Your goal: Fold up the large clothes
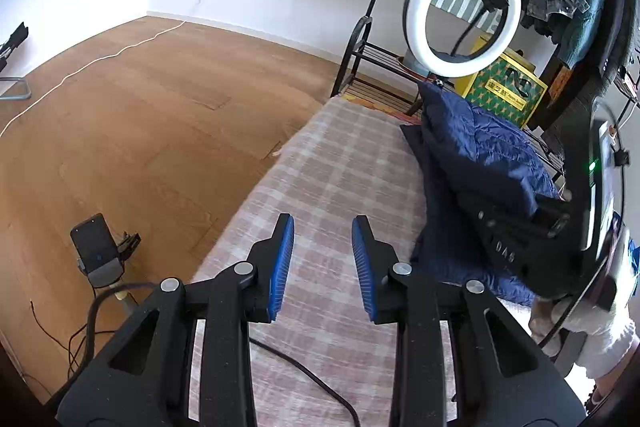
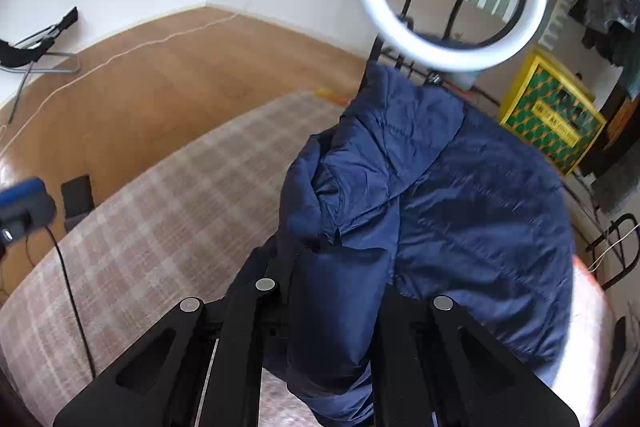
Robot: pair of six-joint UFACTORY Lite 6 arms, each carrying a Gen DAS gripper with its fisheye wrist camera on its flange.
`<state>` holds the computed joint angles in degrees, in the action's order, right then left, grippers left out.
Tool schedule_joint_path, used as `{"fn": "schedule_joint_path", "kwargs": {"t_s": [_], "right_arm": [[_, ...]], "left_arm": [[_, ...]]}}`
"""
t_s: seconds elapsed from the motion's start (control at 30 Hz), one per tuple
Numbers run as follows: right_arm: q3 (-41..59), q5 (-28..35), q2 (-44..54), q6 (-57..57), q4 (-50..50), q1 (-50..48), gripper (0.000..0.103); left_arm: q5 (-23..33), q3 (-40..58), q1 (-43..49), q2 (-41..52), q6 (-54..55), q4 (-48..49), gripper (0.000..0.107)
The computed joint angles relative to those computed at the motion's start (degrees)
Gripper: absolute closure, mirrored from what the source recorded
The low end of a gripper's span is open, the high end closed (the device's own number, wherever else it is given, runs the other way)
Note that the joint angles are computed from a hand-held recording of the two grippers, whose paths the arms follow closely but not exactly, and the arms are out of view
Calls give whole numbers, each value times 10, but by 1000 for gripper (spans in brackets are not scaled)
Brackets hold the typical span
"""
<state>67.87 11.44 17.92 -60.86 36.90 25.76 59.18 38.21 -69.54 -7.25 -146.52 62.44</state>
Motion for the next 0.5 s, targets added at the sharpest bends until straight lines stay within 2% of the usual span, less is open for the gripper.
{"fn": "schedule_joint_path", "kwargs": {"t_s": [0.1, 0.23, 0.3, 0.37, 0.4, 0.47, 0.5], "right_arm": [[22, 25, 22, 7, -12, -9, 91], [15, 98, -14, -88, 66, -41, 80], [-1, 173, -53, -134, 105, -84, 67], [-19, 259, -95, -187, 149, -144, 64], [-33, 308, -125, -209, 162, -189, 59], [-66, 375, -175, -248, 179, -254, 53], [-69, 392, -190, -257, 177, -285, 53]], "left_arm": [[-13, -10, 18, -12, 4, 15, 77], [-11, 8, 27, -7, 28, 26, 77], [-20, 17, 35, -5, 30, 39, 77], [-35, 28, 46, -5, 29, 54, 77], [-43, 32, 51, -7, 27, 61, 77], [-61, 54, 63, 4, 29, 81, 77], [-68, 68, 66, 13, 35, 88, 77]]}}
